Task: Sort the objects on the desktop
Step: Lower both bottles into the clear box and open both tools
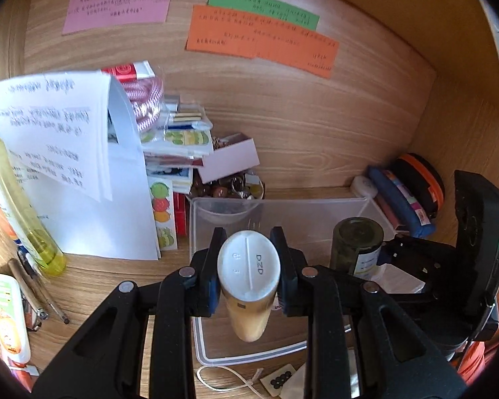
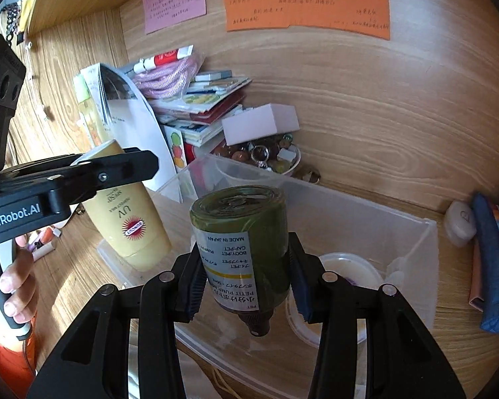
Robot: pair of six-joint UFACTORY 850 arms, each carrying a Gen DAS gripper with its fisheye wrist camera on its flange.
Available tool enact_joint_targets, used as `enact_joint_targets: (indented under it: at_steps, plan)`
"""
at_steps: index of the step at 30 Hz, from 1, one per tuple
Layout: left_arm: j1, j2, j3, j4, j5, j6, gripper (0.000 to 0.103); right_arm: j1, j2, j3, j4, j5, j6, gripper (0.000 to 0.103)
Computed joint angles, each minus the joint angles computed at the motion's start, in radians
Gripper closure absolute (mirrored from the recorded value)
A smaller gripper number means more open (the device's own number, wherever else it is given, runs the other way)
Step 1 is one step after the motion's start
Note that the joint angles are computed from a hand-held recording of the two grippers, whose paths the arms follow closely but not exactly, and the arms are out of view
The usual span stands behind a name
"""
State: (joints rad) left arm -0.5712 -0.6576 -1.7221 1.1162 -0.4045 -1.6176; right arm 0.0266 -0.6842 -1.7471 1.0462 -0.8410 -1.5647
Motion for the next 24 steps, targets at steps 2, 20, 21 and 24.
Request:
enact_joint_targets:
  at_steps: [2, 20, 21, 24]
  plan:
    - [-0.001, -0.008, -0.006, -0.021, -0.008, 0.024, 0.077, 0.003, 0.0, 0.005, -0.01, 0.001, -0.001, 0.063]
    - [-0.024, -0.069, -0.073, -0.087, -0.111, 0.13, 0.077, 0.018, 0.049, 0.097, 0.008, 0.065, -0.132, 0.062]
    - [-0.025, -0.069, -0.071, -0.079, -0.111, 0.122, 0.077, 0.018, 0.05, 0.098, 0.007, 0.068, -0.133, 0.062]
    - [-0.026, -0.075, -0.079, -0.083, -0.12, 0.131, 0.076, 0.018, 0.054, 0.104, 0.015, 0.077, -0.143, 0.062]
